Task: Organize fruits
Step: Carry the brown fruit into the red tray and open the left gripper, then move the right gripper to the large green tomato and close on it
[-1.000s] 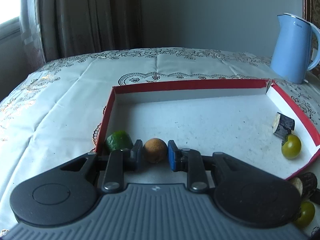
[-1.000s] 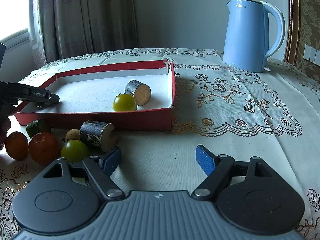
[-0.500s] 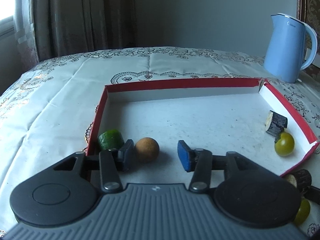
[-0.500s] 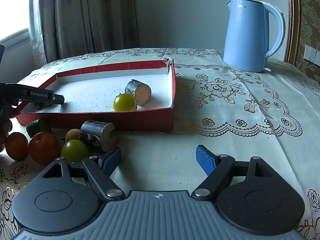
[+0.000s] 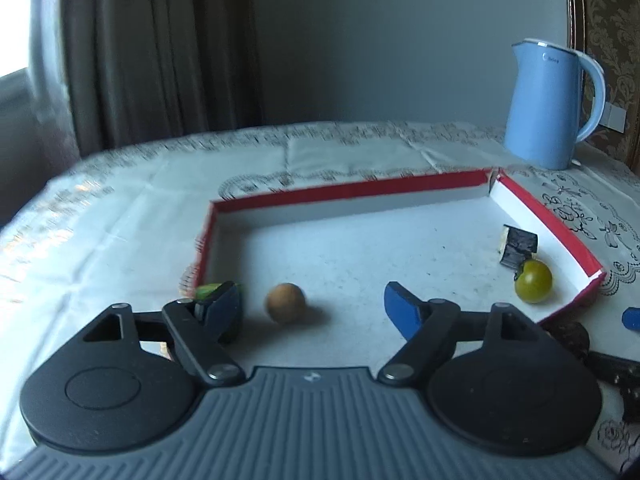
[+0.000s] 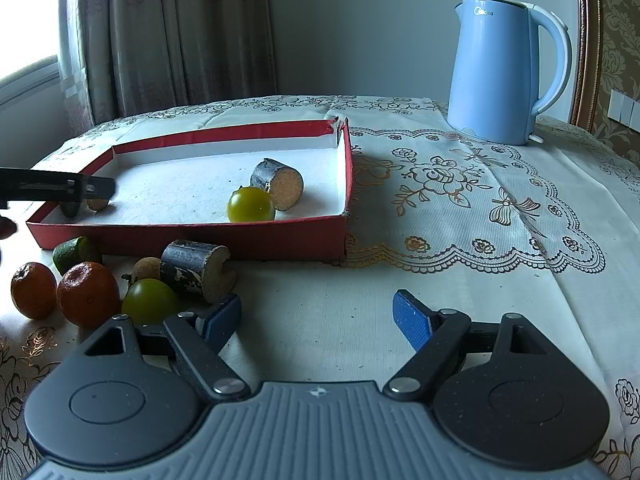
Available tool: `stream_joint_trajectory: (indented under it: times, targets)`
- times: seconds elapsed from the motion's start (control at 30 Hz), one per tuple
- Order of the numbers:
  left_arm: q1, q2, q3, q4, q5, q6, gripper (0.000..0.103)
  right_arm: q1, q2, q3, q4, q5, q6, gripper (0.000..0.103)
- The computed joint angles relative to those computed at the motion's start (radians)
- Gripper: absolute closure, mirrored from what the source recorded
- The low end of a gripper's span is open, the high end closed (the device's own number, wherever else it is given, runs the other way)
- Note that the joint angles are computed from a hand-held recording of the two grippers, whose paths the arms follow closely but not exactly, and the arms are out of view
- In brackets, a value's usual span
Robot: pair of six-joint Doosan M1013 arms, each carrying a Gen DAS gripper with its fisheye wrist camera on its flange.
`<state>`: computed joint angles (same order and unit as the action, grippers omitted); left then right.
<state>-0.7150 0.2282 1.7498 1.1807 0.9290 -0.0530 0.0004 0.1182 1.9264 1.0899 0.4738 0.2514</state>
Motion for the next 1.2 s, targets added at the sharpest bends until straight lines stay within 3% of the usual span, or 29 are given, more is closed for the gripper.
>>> stream_joint_trajectory:
  times: [0.27,0.4,0.63,0.8,0.97,1.1,1.2]
  targets:
    - [-0.119,-0.03,0.073,0.11,0.247,-0.128,0.003,0.0,0.0,0.0,0.003,0.001,-0.003,0.02]
    - [-0.137,-0.019,0.078,0.047,0.343,-0.148,0.003,0.001,0.0,0.001,0.001,0.0,-0.003,0.02]
    - [-0.119,-0.046,0.108,-0.036,0.341,-0.232,0.002,-0.014,-0.009,0.015,0.091,0.015,-0.078,0.019]
    - [-0.091,-0.057,0.116,-0.092,0.311,-0.241,0.002,-0.05,-0.051,0.05,0.157,0.145,-0.167,0.02]
    - [-0.065,-0.074,0.127,-0.145,0.256,-0.264,0.002,-0.03,-0.078,0.07,0.168,0.198,-0.218,0.02]
    - [-0.061,-0.071,0.121,-0.165,0.262,-0.245,0.0,0.006,-0.071,0.064,0.115,0.182,-0.181,0.044]
    - [-0.059,-0.066,0.112,-0.179,0.269,-0.22,0.0,0.02,-0.06,0.056,0.083,0.171,-0.132,0.052]
